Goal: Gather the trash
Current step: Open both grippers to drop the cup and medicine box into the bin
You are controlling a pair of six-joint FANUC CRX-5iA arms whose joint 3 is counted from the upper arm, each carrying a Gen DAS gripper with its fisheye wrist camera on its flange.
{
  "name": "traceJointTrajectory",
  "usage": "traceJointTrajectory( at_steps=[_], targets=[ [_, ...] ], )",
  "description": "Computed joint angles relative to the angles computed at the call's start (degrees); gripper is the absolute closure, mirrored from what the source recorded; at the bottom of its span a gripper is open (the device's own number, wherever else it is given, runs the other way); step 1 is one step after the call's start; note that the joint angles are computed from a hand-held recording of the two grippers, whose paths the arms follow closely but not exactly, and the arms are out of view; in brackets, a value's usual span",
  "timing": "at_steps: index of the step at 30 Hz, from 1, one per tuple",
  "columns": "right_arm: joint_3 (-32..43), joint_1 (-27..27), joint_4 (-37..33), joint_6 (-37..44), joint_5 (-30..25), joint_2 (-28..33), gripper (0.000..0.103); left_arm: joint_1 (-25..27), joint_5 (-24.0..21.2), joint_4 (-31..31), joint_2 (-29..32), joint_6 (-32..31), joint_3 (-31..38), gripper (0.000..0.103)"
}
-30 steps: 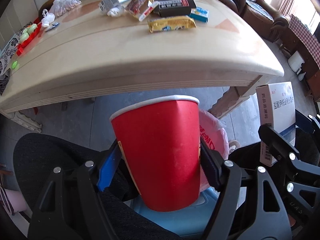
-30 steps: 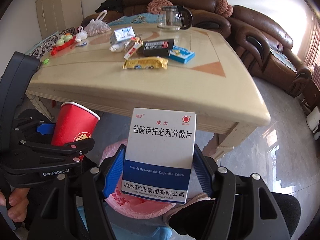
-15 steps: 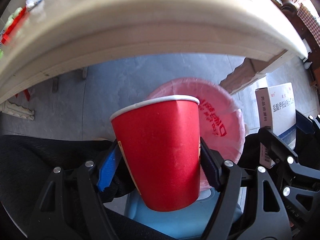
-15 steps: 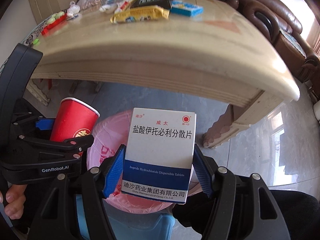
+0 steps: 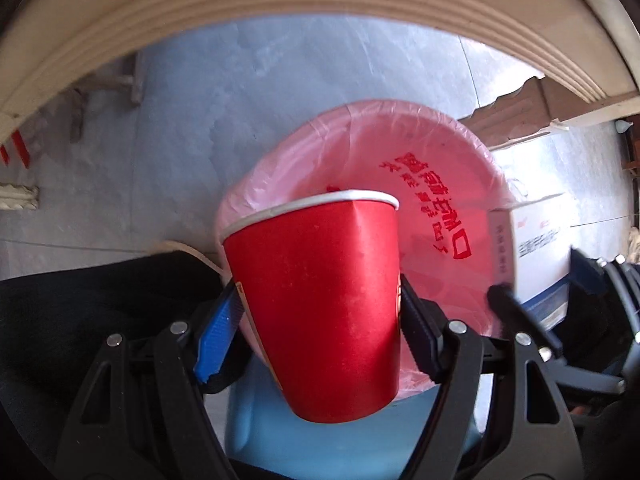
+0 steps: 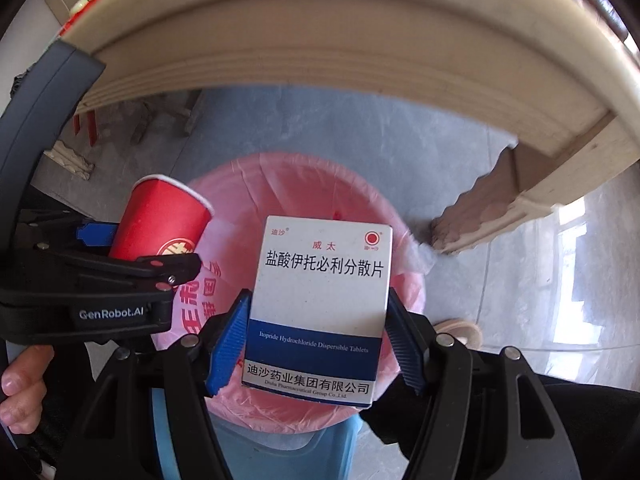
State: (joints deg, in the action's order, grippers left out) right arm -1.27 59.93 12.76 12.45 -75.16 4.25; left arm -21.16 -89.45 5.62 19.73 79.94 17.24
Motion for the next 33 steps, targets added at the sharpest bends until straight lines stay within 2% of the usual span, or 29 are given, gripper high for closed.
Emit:
traceJointTrajectory(
  at_steps=[8,15,20,23,29,33],
  targets=[
    [-0.03,-2.76,-7.14,3.76,2.38,1.57,0.039,0.63,-4.80,1.89,6.29,1.86,2.41,0.031],
    [0.23,-4.47,-10.95,5.49,3.12,2.29,0.039,0.57,-6.53,1.95,8.46,2.89,3.80,0.031],
    [0.94,-5.11,-11.74,6.68,2.62,2.99,0.038,0.43,-7.67,1.13,9.65,2.73,5.08,0.029],
    [1.37,-5.48,-11.92,7.09,2.32,3.51,0.032,0.12,-7.89,0.33,10.38,2.60,5.90,0.029],
    [1.96,-5.50,-12.04,6.89,1.88,4.21,0.032,-0.74,-7.68,-1.23,9.94,0.72,6.00,0.020],
    [1.99,-5.40,-11.63,6.93,1.77,4.25,0.032,-0.89,-7.42,-1.69,9.59,0.77,6.08,0.019]
  ],
)
